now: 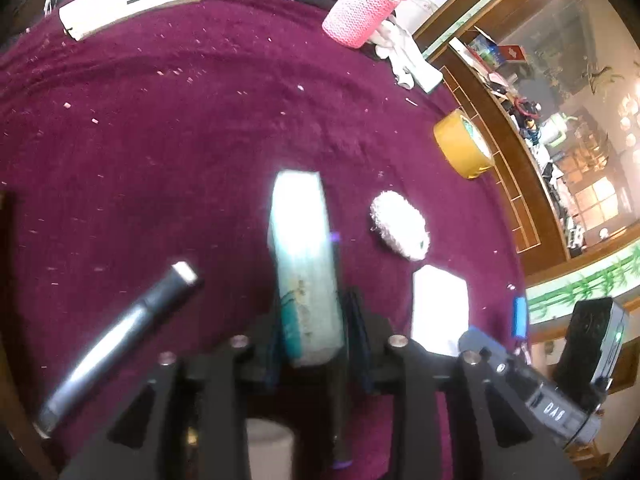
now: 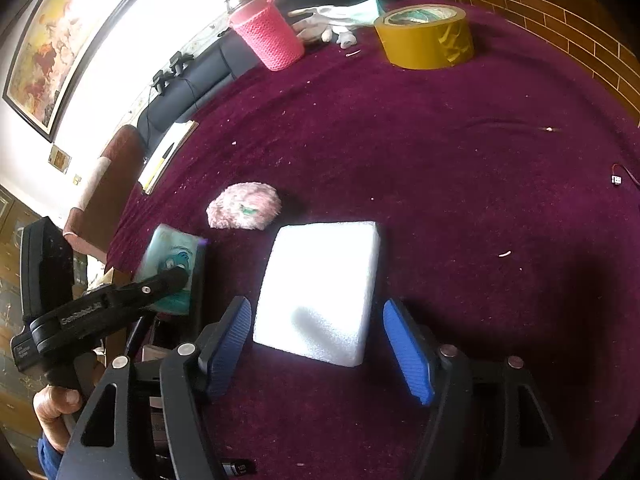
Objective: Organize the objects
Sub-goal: 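Lift the foam block and tissue pack and carry both toward the cardboard box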
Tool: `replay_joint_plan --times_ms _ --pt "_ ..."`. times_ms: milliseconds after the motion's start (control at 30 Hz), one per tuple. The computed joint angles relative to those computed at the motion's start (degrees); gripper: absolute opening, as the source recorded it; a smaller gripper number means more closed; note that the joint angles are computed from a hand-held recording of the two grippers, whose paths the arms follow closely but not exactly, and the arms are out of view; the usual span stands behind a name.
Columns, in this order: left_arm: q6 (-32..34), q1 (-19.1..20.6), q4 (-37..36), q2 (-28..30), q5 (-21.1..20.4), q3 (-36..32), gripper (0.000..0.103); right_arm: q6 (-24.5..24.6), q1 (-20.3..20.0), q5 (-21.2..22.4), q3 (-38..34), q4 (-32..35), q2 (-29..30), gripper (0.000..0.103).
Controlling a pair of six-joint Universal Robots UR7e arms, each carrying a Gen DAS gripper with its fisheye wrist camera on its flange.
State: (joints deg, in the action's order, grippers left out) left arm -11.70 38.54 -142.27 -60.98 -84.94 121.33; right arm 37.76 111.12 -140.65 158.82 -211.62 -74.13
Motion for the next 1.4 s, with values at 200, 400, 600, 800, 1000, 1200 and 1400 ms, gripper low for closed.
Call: replay_joint_plan --times_ms 200,400,600,800,1000,1200,1400 --pt "-0.87 0.91 -1.68 -1.8 1.01 0.15 0.058 0.24 0.16 -0.63 -0.24 0.56 0.25 0.074" --pt "-1.22 0.44 -0.78 -0.18 2.57 0.02 0.057 0.15 0.61 -1.71 -0.94 2.95 0.21 0.075" --pt "-1.46 -2.4 -4.42 0.96 5.58 2.08 0.018 1.8 3.09 -8.16 -4.13 12.56 2.06 0.077" --pt "-0.72 -5.49 -6.4 0.31 9.73 4.2 0.012 0.69 4.26 -11.29 -3.86 9.96 4.1 0.041" --pt "-0.15 -5.41 -8.01 -0.79 8.27 5.24 0.01 -3.3 4.06 -8.06 -2.4 0.59 4.57 0.021" --pt "-0.07 -6.14 -9.24 -2.06 7.26 5.85 0.009 -3.76 4.78 -7.83 -2.01 -2.5 4.71 0.016" --pt "-0.21 -6.38 -9.58 -3.96 6.58 6.45 0.009 -5.75 6.44 -7.81 -1.86 -7.39 5.51 0.015"
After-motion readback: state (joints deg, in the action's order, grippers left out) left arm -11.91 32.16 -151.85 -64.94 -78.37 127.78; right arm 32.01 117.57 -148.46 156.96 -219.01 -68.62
